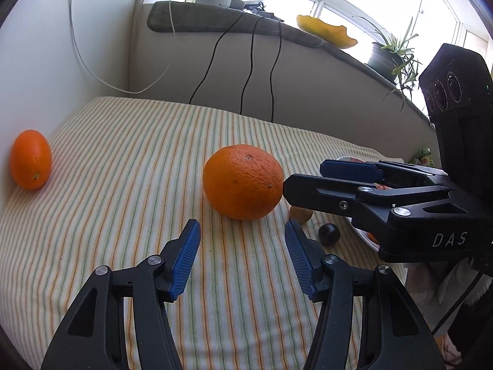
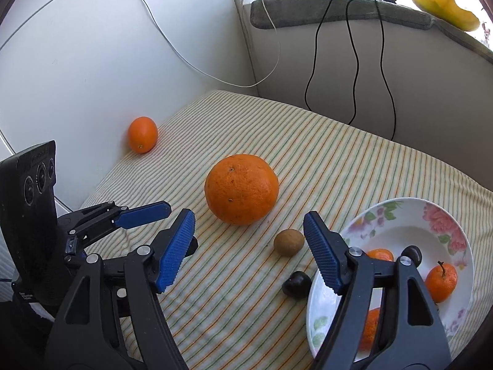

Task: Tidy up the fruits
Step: 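Close both tools on the large orange from opposite sides, then carry the large orange with both tools over the plate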

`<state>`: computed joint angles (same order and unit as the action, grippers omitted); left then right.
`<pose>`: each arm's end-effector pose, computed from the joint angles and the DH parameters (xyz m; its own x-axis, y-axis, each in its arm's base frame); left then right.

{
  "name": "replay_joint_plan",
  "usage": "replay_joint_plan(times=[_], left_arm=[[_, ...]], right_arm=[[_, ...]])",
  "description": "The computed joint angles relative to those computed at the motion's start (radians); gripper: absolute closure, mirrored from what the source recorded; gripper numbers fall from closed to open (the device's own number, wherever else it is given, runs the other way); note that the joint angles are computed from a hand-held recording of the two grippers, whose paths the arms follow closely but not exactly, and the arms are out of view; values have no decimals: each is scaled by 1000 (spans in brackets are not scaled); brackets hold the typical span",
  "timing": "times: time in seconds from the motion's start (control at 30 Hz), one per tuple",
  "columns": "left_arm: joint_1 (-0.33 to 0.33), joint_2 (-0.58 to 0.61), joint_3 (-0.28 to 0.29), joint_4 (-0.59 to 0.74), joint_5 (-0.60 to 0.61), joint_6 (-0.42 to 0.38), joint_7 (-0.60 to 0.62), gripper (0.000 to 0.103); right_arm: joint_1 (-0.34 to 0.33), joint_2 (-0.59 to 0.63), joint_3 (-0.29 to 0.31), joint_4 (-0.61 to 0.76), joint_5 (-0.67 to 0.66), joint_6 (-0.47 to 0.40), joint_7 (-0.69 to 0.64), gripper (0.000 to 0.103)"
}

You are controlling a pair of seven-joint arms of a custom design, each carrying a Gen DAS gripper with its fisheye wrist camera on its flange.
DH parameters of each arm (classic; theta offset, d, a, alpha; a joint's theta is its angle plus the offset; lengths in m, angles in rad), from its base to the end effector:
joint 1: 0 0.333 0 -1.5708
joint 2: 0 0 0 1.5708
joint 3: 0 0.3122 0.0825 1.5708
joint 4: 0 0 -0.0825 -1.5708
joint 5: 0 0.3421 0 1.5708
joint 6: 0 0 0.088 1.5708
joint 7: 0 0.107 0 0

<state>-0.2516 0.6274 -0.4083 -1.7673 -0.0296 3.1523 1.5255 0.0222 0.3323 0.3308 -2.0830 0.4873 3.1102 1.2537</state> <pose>0.5697 -0.3717 0.3512 -0.4877 -0.8254 0.2843 -0.7119 0.1876 -0.6767 0.5779 0.1551 0.3734 0.2073 -0.9519 -0.2256 -0.7819 -0.0226 -0.6230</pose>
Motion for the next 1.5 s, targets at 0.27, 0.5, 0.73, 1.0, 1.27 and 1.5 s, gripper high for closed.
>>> replay_joint_plan(times=[0.27,0.5,0.73,1.0,1.27,1.5], left_arm=[[68,61,-90,68,-25,-44,53,47],[86,99,-124,120,-72,-88,96,44],[77,119,-118,154,-118,-118,123,44],[60,122,-101,165,-138,-111,142,44],[53,93,-93,129,-135,-74,134,44],[79,44,-131,55,-114,-14,130,44]], right_arm=[[54,124,-80,204,-60,-163,67,27],[40,194,-75,309,-7,-260,42,27],[53,241,-90,382,7,-323,43,27],[42,249,-83,392,57,-337,10,29],[37,218,-75,354,101,-313,-16,30],[28,147,-62,280,155,-273,-62,30]])
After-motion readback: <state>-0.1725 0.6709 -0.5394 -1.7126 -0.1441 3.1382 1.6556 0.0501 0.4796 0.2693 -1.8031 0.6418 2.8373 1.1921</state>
